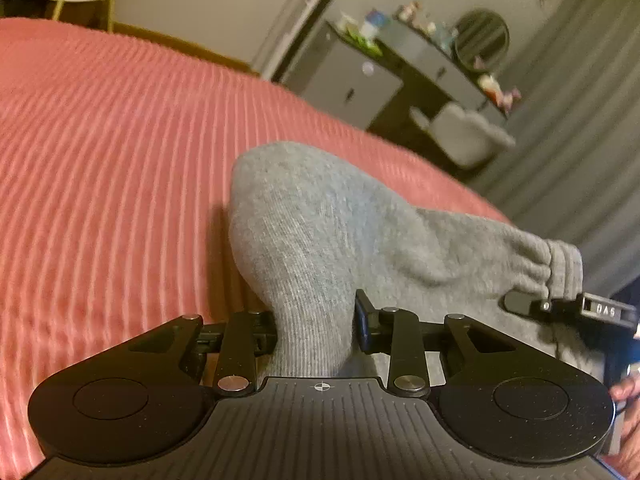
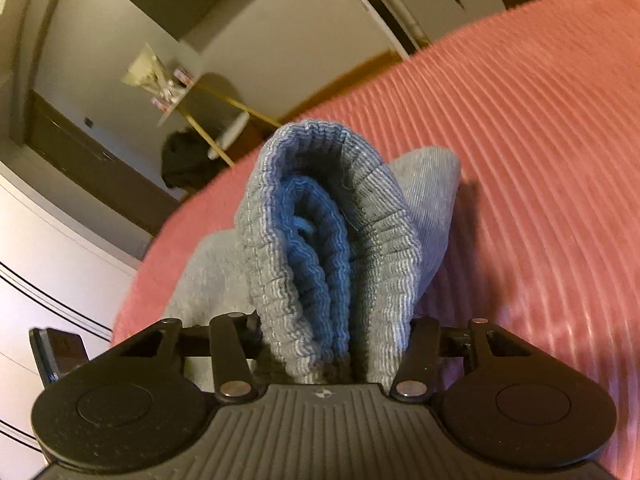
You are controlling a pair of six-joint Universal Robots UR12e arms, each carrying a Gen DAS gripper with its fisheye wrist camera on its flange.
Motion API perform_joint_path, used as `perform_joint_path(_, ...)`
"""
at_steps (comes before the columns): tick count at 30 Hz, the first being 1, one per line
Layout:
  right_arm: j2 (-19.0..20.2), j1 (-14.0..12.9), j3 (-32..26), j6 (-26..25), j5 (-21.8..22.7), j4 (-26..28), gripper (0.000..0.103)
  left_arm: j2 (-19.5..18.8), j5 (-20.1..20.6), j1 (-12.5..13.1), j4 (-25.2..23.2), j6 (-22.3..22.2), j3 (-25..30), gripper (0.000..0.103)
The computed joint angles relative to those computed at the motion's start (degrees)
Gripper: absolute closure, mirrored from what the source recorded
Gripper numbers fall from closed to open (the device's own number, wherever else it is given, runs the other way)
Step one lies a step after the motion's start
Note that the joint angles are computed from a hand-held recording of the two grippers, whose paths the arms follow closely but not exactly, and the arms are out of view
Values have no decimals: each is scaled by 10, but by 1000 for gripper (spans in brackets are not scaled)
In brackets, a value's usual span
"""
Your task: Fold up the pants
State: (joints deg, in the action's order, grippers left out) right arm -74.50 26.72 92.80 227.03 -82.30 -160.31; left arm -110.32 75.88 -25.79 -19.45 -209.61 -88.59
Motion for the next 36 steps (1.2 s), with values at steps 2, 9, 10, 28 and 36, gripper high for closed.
perform_joint_path(2,6,-2,-12,-1,-5,-3,54,-3,5,3,3,-9,8,69)
perform_joint_path(9,23,14,-65,-6,-142,108,27,8,177,-20,-63,21,19,51)
perform_joint_path(10,19,18,-63,9,-167,115,26,14,166,-20,-53,26,8,45)
perform_joint_path(28,31,10,-63,65,-147,58,48,23,274,-87,15,-35,-44,24)
perform_joint_path(36,28,18,-41,80,-160,52,71,23,276,-84,-22,-59,-46,23)
